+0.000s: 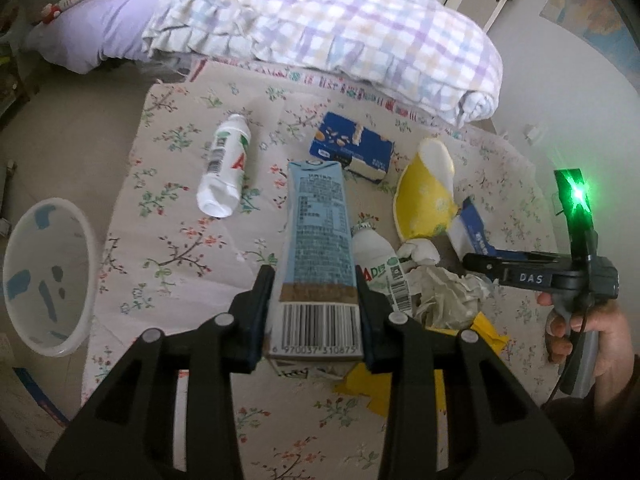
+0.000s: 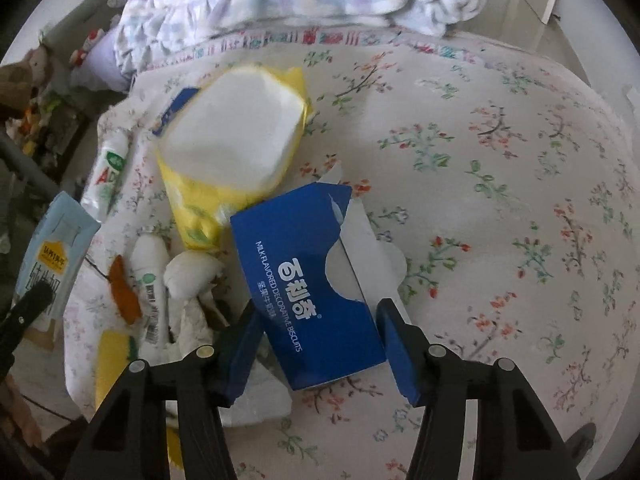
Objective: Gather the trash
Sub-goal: 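Carry both items over the wastebasket and open both grippers to drop them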
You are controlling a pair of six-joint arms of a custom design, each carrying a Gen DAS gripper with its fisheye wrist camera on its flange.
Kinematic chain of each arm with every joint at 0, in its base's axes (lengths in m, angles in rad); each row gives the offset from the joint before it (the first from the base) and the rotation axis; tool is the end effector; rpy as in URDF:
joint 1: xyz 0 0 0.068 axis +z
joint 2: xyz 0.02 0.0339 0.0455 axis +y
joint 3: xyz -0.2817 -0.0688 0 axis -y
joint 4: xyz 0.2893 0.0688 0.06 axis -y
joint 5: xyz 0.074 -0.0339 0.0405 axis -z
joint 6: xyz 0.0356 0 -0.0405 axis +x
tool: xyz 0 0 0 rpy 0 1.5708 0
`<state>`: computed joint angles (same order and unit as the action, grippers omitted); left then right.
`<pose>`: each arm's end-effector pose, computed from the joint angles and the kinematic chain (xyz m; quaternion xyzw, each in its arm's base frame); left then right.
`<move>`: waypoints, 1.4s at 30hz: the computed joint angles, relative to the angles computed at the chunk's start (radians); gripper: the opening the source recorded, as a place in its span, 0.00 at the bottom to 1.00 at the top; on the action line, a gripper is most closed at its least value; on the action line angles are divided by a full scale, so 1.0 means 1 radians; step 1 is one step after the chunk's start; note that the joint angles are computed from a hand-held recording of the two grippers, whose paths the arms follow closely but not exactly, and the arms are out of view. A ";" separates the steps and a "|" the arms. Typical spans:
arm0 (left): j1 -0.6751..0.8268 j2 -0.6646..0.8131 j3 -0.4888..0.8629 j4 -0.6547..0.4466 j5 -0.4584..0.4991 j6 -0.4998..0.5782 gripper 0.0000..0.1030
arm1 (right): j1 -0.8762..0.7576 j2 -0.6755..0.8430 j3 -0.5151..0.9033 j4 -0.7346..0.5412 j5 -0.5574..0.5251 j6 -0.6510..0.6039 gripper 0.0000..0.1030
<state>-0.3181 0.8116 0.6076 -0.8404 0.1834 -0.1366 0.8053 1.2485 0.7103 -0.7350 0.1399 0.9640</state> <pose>0.1654 -0.0613 0.2237 0.1109 0.9554 -0.1445 0.2325 0.1712 0.1710 0.1795 0.0885 0.9826 0.0706 0.1472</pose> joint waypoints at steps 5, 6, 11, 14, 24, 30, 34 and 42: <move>0.115 -0.065 -0.002 -0.055 0.042 0.078 0.37 | 0.036 -0.123 -0.012 -0.066 0.051 0.066 0.54; 0.151 -0.073 -0.002 -0.067 0.055 0.102 0.37 | 0.049 -0.148 -0.008 -0.084 0.068 0.081 0.54; 0.348 -0.093 0.005 -0.118 0.125 0.229 0.37 | 0.111 -0.223 0.040 -0.148 0.132 0.121 0.54; 0.497 -0.085 0.019 -0.150 0.184 0.321 0.37 | 0.168 -0.199 0.090 -0.145 0.159 0.133 0.54; 0.932 0.100 0.101 -0.148 0.333 0.538 0.37 | 0.324 0.140 0.353 0.034 0.164 0.063 0.54; 1.048 0.228 0.111 -0.073 0.326 0.577 0.37 | 0.356 0.335 0.475 0.126 0.113 0.032 0.54; 1.089 0.313 0.098 -0.015 0.281 0.624 0.37 | 0.357 0.473 0.552 0.182 0.076 0.013 0.54; 1.154 0.406 0.081 0.047 0.249 0.706 0.37 | 0.353 0.665 0.683 0.244 0.065 0.014 0.54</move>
